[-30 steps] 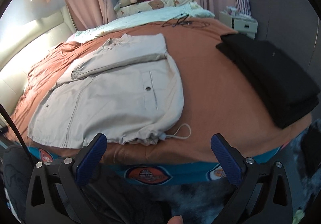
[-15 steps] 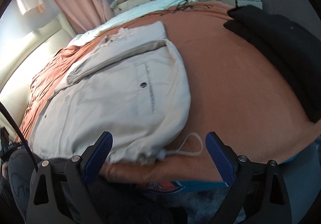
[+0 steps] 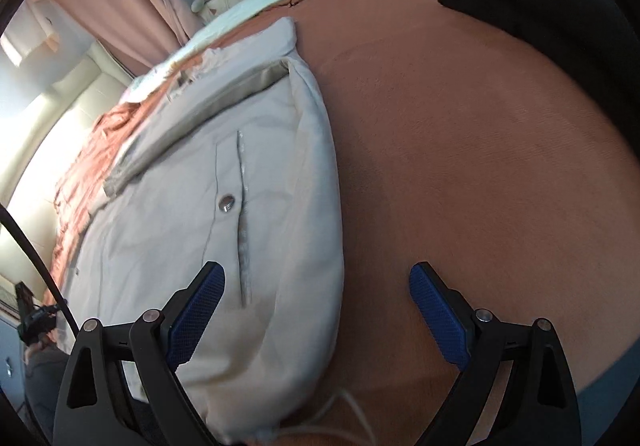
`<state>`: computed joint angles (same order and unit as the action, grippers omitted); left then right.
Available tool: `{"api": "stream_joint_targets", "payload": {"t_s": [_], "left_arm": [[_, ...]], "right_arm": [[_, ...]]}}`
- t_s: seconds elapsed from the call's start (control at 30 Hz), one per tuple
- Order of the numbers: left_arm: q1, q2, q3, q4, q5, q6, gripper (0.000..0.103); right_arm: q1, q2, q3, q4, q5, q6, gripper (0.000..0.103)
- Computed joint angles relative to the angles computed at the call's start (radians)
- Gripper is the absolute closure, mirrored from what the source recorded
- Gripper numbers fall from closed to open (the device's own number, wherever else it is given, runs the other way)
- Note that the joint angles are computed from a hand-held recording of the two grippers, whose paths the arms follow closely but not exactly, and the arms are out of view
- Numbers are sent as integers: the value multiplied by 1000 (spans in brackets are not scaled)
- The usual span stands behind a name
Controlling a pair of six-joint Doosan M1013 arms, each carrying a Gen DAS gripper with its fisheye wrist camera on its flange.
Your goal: Fold large clothes
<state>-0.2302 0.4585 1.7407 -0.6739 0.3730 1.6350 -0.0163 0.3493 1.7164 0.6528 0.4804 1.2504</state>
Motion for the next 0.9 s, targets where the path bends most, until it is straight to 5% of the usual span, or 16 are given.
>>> {"api": "stream_joint_targets", "payload": {"t_s": [0.17, 0.33, 0.63, 0.77, 0.9], "left_arm": [[24, 8, 14, -330, 62, 281, 62], [46, 2, 62, -641, 148, 510, 62], [30, 2, 99, -823, 240, 622, 62], [9, -3, 92, -797, 185, 598, 64], [5, -6, 98, -780, 143, 550, 88]], "right_arm": [[-58, 16, 7, 323, 127, -266, 20], [-91, 10, 48, 486, 251, -421, 22], [-117, -2, 104, 615, 319, -522, 24], [-127, 9, 116, 661, 315, -484, 51], [-139, 9, 134, 698, 326, -471, 82]]}}
